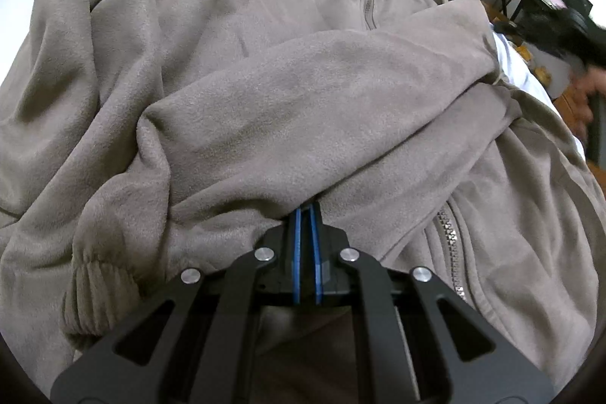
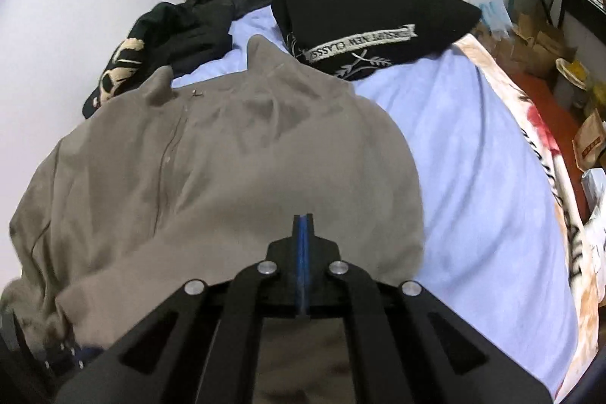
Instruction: Fold large clothes
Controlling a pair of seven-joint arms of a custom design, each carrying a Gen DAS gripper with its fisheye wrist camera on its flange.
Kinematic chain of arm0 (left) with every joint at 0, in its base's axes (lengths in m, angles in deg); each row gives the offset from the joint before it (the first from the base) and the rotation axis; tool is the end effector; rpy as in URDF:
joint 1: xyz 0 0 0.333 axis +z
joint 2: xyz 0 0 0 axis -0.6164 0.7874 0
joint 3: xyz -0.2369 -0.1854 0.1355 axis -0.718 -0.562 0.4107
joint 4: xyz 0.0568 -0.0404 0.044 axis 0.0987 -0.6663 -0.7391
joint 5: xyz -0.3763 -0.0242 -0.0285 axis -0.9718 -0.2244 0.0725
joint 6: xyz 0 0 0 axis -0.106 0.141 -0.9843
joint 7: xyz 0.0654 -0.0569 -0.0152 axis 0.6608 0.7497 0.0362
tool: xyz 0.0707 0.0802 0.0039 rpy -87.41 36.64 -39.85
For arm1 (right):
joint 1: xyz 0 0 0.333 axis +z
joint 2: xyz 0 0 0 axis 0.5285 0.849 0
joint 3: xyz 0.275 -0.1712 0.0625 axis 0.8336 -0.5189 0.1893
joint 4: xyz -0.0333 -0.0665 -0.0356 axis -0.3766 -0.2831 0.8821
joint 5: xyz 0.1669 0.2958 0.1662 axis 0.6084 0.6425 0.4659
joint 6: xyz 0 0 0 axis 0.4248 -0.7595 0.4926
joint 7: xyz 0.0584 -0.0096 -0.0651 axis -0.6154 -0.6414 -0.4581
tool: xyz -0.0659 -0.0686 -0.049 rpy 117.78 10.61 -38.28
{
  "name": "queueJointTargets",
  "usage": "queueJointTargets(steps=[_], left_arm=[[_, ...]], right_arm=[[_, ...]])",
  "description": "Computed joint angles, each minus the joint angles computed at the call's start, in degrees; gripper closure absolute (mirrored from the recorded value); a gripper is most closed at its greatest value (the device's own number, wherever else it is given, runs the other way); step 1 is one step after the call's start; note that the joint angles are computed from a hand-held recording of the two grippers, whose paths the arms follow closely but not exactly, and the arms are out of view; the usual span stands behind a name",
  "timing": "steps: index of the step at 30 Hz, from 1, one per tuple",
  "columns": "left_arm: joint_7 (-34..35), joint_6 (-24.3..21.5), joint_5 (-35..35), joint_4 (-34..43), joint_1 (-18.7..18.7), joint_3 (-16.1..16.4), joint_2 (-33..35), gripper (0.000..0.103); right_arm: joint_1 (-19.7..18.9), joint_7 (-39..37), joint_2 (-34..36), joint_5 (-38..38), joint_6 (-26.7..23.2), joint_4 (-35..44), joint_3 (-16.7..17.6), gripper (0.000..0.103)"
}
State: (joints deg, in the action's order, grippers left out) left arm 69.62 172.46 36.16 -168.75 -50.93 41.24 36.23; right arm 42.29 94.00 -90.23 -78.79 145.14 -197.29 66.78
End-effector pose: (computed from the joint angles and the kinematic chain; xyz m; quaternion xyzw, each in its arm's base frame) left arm 0.3685 -0.1970 0.5682 -0.5300 0.8105 -0.2307 0.0949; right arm 0.5080 0.1244 0.5732 -0.5222 0.7946 -0.1938 0.2414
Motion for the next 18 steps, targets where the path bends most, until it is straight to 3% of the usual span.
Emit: queueJointTargets(steps=[5,11,14,18], left_arm=[[1.1,-0.2,-1.9,0.1,-0.7,1.2,0.1,0.095],[2.4,-0.6,-3.2,0.0,-0.6,1.5,0.0,0.095],[2.4,-1.0,-3.7,0.1,-0.5,1.5,0.0,0.095],[2.3,-1.3,-3.9,0.2,-0.3,1.4,-0.1,0.095]], right_arm=[[-0.6,0.7,9.7,4.5,-2.7,7.0,-1.3,0.103],[0.6,-2.9,16.2,4.9,-11.3,13.4,-1.2,0.103],[1.5,-2.8,15.4,5.8,-14.7,15.1,-0.8,0.101],[4.1,-6.1,7.8,7.6,-11.2,10.9,1.4,0.101]])
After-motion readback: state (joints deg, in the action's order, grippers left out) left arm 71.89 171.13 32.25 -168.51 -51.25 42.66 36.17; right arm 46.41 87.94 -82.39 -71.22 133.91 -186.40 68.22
